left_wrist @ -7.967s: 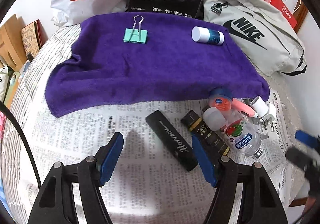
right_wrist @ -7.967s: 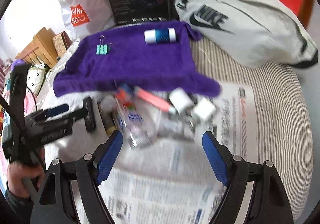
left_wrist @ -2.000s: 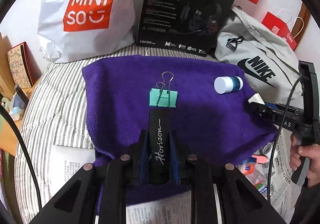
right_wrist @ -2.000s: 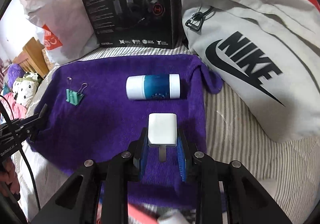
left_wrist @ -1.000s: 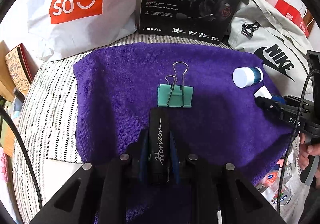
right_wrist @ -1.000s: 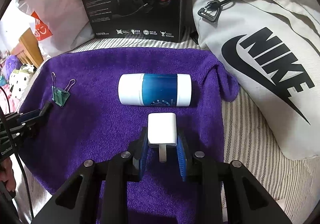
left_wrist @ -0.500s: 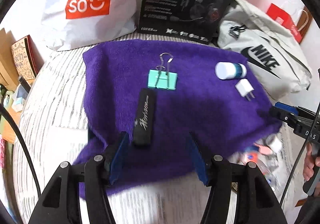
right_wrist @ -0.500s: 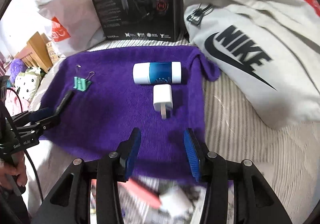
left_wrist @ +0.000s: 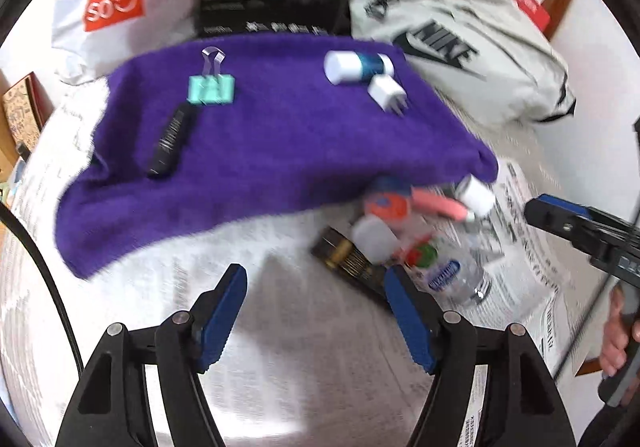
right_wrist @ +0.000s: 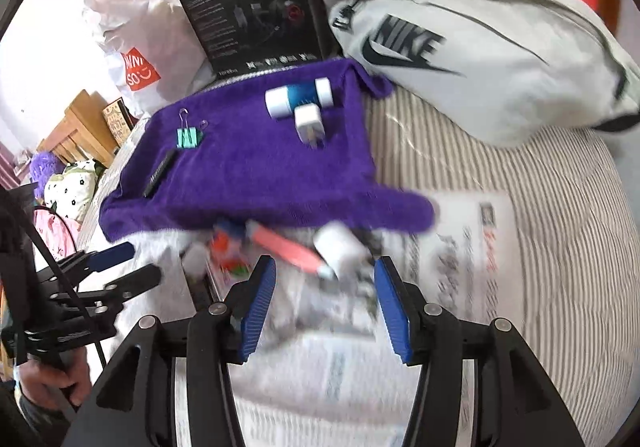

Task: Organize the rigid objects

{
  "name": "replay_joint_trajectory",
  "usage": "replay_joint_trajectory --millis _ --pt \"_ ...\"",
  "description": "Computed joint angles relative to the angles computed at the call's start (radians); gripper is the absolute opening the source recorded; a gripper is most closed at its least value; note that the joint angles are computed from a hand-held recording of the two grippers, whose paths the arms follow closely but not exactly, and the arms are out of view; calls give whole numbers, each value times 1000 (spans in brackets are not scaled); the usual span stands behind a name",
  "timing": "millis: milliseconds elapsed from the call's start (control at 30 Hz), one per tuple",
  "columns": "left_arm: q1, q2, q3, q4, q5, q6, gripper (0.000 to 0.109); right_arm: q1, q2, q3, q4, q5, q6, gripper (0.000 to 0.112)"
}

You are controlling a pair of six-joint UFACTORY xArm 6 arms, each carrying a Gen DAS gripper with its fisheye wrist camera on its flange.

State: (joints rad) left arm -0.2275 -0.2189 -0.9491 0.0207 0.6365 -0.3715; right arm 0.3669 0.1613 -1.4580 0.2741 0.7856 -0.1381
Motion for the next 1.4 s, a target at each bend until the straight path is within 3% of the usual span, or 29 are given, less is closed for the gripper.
replay_joint_trajectory --millis 200,300,400,600,800,1000,1233,1333,1400 --pt "-33 60 -50 55 24 -67 70 -29 -113 145 30 -21 -15 51" --pt "-53 100 -87 142 63 -139 70 -39 -143 190 61 -22 -24 51" --pt "-57 113 -91 149 51 -165 71 -46 -157 214 88 -18 -38 51" --pt "-92 142 -117 303 86 -254 73 -38 -157 225 103 -15 -38 51" --pt "-55 41 -8 286 64 -228 74 -23 -161 230 85 -9 -36 51" --pt "17 -67 132 141 -67 -106 74 -20 -162 227 79 -9 -31 51" --pt "-9 -25 103 133 -89 -21 72 -10 -157 220 60 -1 -28 52" --pt "-43 17 57 239 -57 -37 65 -8 -155 219 45 3 -24 51" --pt "-47 20 54 219 -71 -13 52 -9 -155 221 34 4 -21 51"
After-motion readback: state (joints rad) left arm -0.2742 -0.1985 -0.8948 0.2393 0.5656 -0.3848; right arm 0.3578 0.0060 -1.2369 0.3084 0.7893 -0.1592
